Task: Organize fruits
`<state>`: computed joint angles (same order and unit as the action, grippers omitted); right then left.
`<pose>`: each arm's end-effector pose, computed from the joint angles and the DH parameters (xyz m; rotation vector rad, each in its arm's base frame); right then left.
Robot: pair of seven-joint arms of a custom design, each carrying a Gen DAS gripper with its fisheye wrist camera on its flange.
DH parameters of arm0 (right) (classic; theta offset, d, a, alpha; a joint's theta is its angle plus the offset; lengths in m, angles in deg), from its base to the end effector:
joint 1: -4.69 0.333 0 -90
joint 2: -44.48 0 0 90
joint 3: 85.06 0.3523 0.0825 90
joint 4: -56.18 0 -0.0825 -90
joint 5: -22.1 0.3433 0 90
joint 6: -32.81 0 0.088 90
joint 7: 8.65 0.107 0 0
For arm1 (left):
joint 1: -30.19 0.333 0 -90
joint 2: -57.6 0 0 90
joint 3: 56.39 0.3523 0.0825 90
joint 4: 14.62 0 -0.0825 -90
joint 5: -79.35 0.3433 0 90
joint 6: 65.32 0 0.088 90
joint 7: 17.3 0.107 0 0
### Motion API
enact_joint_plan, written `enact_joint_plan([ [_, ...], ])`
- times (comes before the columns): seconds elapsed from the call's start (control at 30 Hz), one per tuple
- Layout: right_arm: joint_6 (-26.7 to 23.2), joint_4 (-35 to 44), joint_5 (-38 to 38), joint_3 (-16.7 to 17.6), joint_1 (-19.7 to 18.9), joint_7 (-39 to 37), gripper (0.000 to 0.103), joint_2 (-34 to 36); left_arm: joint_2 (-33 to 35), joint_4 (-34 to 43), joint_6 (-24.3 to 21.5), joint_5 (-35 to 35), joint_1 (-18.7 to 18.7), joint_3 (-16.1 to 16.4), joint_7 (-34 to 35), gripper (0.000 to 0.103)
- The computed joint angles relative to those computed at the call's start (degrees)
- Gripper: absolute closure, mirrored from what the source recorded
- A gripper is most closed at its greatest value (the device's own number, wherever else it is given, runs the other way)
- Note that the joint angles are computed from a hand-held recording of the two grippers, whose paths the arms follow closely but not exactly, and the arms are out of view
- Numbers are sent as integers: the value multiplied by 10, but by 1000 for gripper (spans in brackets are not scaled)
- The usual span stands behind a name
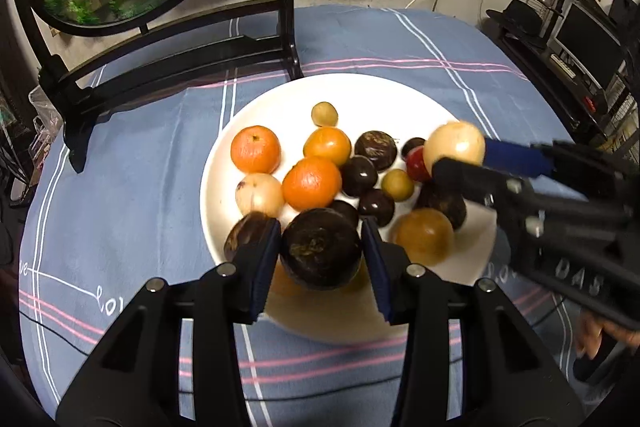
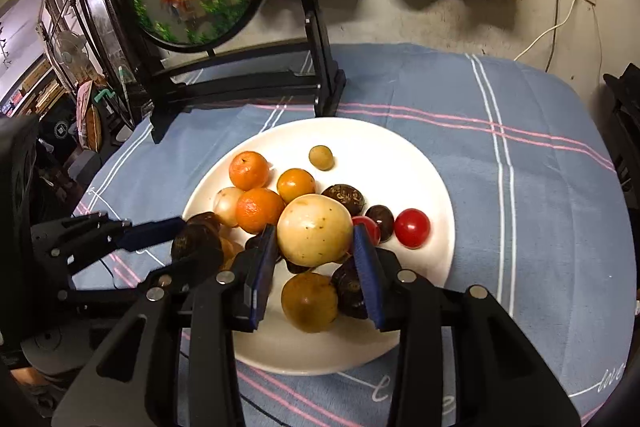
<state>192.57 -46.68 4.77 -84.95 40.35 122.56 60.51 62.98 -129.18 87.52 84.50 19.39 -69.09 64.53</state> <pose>0.5216 0.3923 0.5301 -1.8493 1.5904 -0.3566 0.5376 -0.2315 0.5354 -1.5964 2.2303 -0.6807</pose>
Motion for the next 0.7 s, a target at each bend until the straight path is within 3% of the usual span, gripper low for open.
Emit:
enact_joint_plan([
  [0.07, 11, -9, -4, -4, 3, 12, 60, -1, 7, 6, -3, 0, 0, 1, -2, 60],
  [0.17, 13, -20, -36, -20, 18, 50, 44, -10, 12, 12, -4, 7, 1, 2, -12, 59],
  [0.2, 18, -24, -51, -25, 22, 65, 43, -14, 11, 11, -1, 15, 0, 3, -18, 54],
  [0.47, 31, -70, -100, -8, 17, 139, 43, -63, -31, -11, 4, 44, -1, 6, -43, 26],
  [0.7, 36, -132, -156, 40, -2, 217, 43, -129, -114, -68, 10, 38, -3, 11, -55, 5],
])
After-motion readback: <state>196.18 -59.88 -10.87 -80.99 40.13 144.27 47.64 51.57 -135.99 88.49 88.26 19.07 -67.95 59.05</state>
